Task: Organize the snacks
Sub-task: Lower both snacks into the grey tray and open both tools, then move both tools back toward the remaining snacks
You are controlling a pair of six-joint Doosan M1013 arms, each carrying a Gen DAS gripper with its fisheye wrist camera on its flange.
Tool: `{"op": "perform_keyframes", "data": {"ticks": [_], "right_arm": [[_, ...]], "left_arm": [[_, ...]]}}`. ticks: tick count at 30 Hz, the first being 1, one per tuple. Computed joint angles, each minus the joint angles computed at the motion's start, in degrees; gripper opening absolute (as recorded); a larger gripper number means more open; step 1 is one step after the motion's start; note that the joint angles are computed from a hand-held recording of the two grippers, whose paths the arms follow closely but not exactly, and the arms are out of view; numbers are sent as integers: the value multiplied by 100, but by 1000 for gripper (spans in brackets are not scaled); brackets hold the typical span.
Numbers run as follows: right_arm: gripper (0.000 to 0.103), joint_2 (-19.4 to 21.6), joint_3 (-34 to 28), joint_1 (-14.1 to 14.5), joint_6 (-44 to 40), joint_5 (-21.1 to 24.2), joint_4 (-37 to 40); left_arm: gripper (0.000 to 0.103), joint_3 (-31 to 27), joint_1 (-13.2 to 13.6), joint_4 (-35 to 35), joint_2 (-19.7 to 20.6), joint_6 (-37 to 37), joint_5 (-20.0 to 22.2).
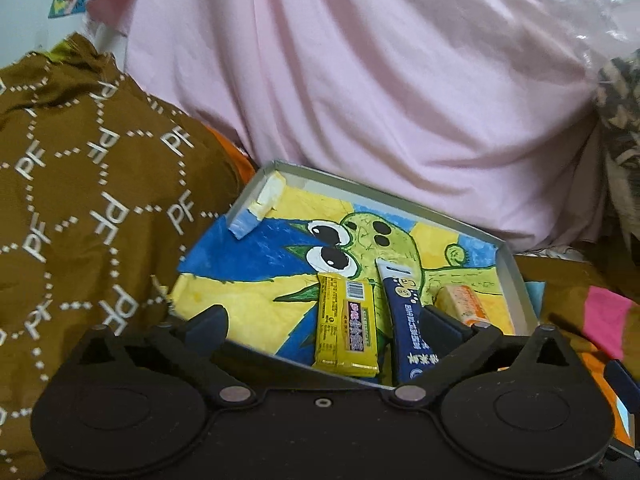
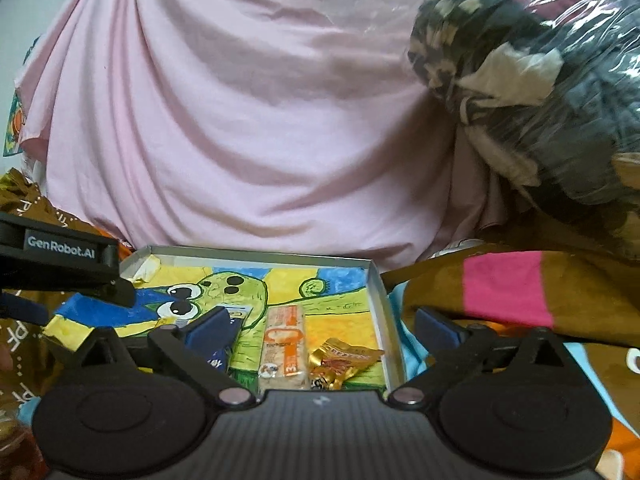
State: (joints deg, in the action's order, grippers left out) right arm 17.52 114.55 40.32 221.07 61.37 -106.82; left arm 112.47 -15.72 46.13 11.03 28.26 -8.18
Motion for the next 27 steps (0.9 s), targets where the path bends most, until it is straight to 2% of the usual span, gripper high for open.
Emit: {"op": "perform_keyframes", "data": {"ticks": [13, 17, 27], "right_arm": [[103, -239, 266, 603, -344, 507, 222], [103, -299, 358, 782, -387, 710, 279], [103, -381, 432, 1156, -471, 636, 608]], "left_arm": [[102, 595, 167, -75, -674, 345, -213], [102, 714, 279, 665, -863, -280, -218], [102, 1077, 650, 1535, -1215, -646, -489]]}}
